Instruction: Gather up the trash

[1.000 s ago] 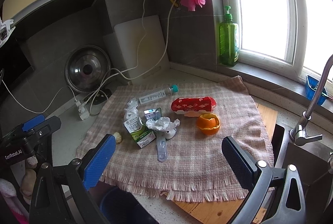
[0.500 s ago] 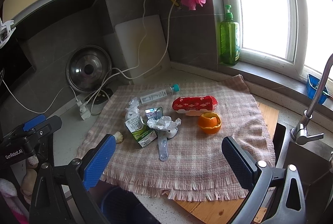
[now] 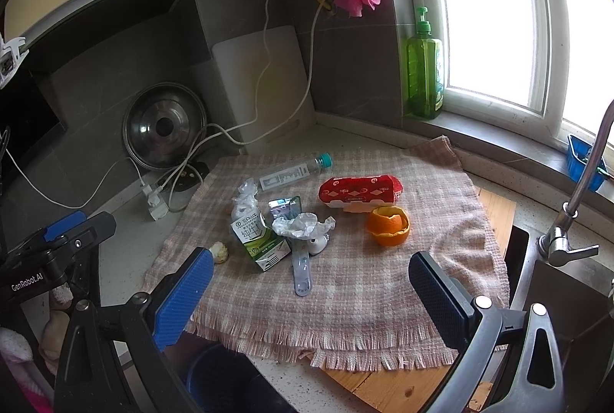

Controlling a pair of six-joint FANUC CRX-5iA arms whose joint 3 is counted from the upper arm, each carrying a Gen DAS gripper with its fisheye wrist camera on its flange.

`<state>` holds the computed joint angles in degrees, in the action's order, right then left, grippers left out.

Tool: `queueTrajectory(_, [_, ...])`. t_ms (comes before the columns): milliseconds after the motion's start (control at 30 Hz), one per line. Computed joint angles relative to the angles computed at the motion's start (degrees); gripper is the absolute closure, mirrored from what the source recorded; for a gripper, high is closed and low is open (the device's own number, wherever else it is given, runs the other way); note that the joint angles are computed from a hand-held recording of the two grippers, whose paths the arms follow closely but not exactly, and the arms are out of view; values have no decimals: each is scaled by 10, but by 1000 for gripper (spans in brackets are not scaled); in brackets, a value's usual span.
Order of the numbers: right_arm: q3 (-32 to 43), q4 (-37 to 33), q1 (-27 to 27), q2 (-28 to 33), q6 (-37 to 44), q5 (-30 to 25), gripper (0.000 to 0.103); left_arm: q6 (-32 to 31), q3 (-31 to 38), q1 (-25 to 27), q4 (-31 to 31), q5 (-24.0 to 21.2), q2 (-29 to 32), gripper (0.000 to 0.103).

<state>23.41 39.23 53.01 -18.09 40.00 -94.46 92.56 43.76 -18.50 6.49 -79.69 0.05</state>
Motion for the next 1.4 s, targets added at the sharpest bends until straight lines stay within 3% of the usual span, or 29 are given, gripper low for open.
queueTrajectory(400, [-3,-10,-14,1,2,-1,0,17,-4,-11,-26,-5,4,0])
queueTrajectory(600, [-26,-26,-59,-5,8,19,0,-1,-52,1,-43,27,-12,0])
queueTrajectory(833, [-56,-67,-129,-16,31,55,0,-22,-89,40,-8,12,4,0])
queueTrajectory(967, [-33,-137,-198,2,78,48,0,-38,-113,58,23,2,20,0])
queueTrajectory(1233, [-19,-234,-302,34,156,51,6,-49,-107,66,49,-17,81,25])
queueTrajectory(1300, [-12,-252,-326,46,173,51,6,-51,-95,63,46,-25,98,35])
queueTrajectory(1400, [12,-299,-374,70,207,49,7,-53,-77,57,40,-31,119,37])
